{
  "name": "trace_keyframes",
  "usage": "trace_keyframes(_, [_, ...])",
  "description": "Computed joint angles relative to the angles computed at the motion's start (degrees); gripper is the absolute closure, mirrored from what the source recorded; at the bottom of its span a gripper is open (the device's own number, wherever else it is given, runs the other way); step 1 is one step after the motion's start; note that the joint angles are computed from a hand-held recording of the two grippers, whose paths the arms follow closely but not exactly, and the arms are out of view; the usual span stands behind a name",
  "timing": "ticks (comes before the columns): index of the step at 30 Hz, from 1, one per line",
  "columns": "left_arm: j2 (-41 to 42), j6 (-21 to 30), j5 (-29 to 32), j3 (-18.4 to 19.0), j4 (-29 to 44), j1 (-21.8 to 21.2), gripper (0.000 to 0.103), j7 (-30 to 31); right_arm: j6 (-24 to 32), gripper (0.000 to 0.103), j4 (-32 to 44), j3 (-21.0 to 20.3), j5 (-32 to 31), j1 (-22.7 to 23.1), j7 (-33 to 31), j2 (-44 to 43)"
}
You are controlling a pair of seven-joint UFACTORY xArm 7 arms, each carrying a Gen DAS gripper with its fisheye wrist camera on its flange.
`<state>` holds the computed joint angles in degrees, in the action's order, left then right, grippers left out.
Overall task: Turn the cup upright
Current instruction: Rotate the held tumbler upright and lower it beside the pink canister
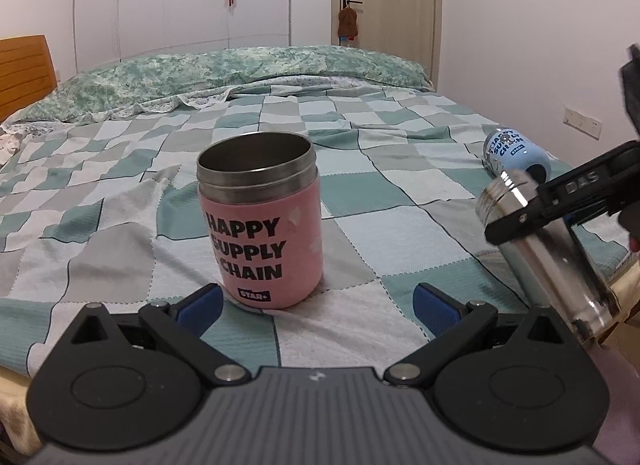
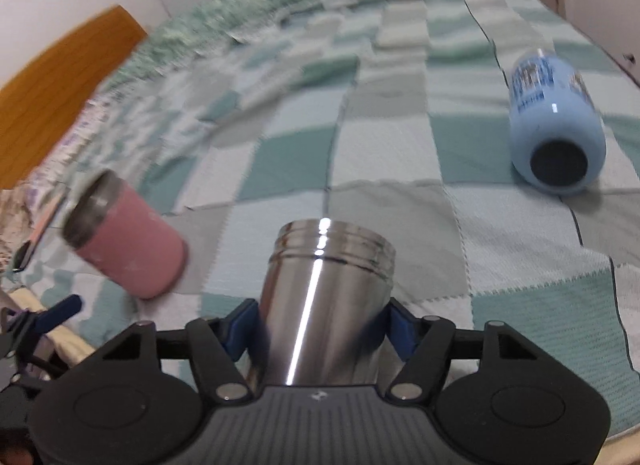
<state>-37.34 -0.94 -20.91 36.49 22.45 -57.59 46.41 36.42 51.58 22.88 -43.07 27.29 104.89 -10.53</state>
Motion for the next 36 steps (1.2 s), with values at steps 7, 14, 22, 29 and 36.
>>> trace_keyframes(7, [-0.4,-0.9,0.6,0.6,0.2,-0.4,0.000,-0.2,6.1,0.039,3.6,5.0,-20.0,0.6,6.6,-0.6])
trace_keyframes(14, [-1.0,-1.4,1.7,3.5,1.0,-2.6,0.000,0.7,15.9,0.041,10.2,4.9,-33.9,5.0,6.4,5.4])
trace_keyframes(22, [-0.1,-2.4,2.5,6.0,1.8,-4.3,0.000,0.6,22.2,0.041,16.1,0.2,-43.9,10.5,7.9,13.5])
trace_keyframes(29, [0.6,-3.4,3.5,7.2,2.0,-4.8,0.000,0.3,26.0,0.041,20.3,-4.6,-48.0,15.8,5.5,19.4])
trace_keyframes(36, [0.8,-3.6,4.7,8.2,2.0,-5.5,0.000,-0.1,23.7,0.041,21.0,-8.4,-47.1,18.0,5.3,22.7])
